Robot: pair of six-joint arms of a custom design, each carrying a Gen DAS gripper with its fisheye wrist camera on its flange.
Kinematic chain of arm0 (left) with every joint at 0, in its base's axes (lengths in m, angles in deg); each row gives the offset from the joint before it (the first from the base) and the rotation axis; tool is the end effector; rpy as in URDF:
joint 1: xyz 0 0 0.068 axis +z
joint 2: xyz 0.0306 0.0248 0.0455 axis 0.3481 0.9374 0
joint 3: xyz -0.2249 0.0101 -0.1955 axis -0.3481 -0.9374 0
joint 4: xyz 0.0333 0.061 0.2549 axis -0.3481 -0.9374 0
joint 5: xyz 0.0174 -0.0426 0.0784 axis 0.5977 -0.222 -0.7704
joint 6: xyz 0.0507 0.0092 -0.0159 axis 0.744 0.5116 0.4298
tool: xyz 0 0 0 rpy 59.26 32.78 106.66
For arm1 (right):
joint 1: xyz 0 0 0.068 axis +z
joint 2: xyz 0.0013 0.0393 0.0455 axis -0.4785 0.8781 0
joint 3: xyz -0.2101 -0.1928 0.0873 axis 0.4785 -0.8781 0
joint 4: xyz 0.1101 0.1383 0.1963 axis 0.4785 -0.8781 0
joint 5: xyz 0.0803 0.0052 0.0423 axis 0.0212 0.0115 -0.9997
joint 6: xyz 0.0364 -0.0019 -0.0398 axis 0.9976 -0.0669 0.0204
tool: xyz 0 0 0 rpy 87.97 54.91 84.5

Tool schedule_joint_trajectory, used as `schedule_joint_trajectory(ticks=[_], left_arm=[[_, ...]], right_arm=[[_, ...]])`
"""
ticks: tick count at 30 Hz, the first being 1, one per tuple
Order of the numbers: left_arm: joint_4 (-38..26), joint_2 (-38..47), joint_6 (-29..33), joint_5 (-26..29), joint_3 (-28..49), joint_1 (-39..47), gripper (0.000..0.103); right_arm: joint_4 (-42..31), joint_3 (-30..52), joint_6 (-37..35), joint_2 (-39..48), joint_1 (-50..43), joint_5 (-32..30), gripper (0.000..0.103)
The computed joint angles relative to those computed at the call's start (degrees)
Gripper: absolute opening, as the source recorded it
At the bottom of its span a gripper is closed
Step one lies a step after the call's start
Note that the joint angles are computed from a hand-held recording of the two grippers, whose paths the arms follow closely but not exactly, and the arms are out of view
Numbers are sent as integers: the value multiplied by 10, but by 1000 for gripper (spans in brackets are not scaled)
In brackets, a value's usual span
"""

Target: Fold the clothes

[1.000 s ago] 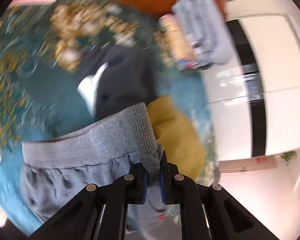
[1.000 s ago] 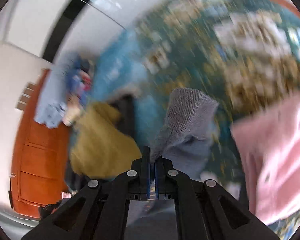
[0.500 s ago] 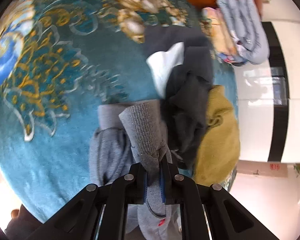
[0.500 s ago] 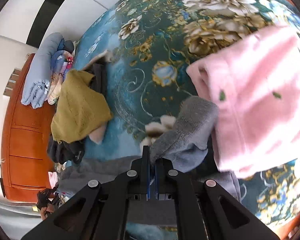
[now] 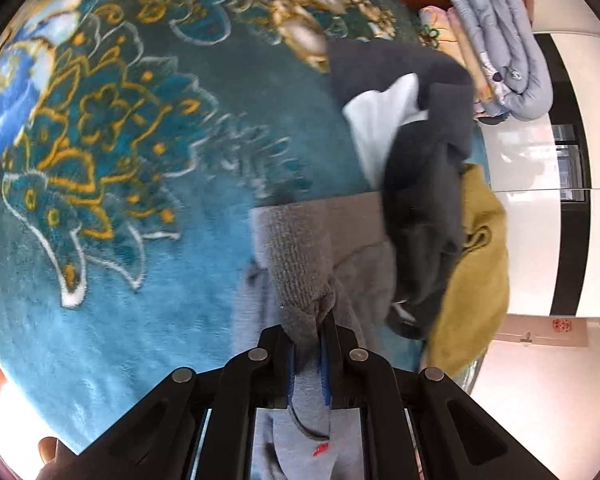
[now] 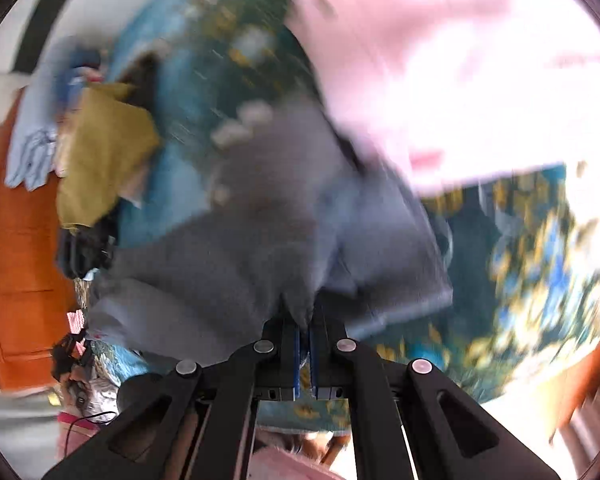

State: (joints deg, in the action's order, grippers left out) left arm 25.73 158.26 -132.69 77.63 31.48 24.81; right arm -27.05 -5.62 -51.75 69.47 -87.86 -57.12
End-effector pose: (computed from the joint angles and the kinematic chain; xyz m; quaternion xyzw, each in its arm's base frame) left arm 0.3953 0.0128 0.1219 -0.3570 0.8676 -0.3216 0.1279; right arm 0.1234 -0.1784 0.1919 0.3661 0.9012 0.2238 0.0603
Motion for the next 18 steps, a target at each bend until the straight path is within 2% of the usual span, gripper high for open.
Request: schedule_joint_trajectory(ticks=[2,4,6,9,13,16,17,18], left_arm=[[-11,11,19,-3,8,0,13],[-17,23,30,-1,18,1,21],[-11,36,27,3,21,4,40],[44,55,-5,31,-3,12,49],[169,76,-68,88,-51,20,50],[227,85,-101,99,-69,17,47],[242,86,-110,99,-72,16,43],[256,88,-119,100,-76,14,28]], right_arm=[[5,-7,10,4,9,14,3],[5,1,21,2,23,18,3],[2,13,33,-1,40,21,3],[-2,25,49,-9,62,29,3],[-9,32,73,-16,79,41,3],[-8,28,80,-23,81,49,3],[-6,26,80,-24,80,51,3],[-4,25,82,-25,81,52,3]])
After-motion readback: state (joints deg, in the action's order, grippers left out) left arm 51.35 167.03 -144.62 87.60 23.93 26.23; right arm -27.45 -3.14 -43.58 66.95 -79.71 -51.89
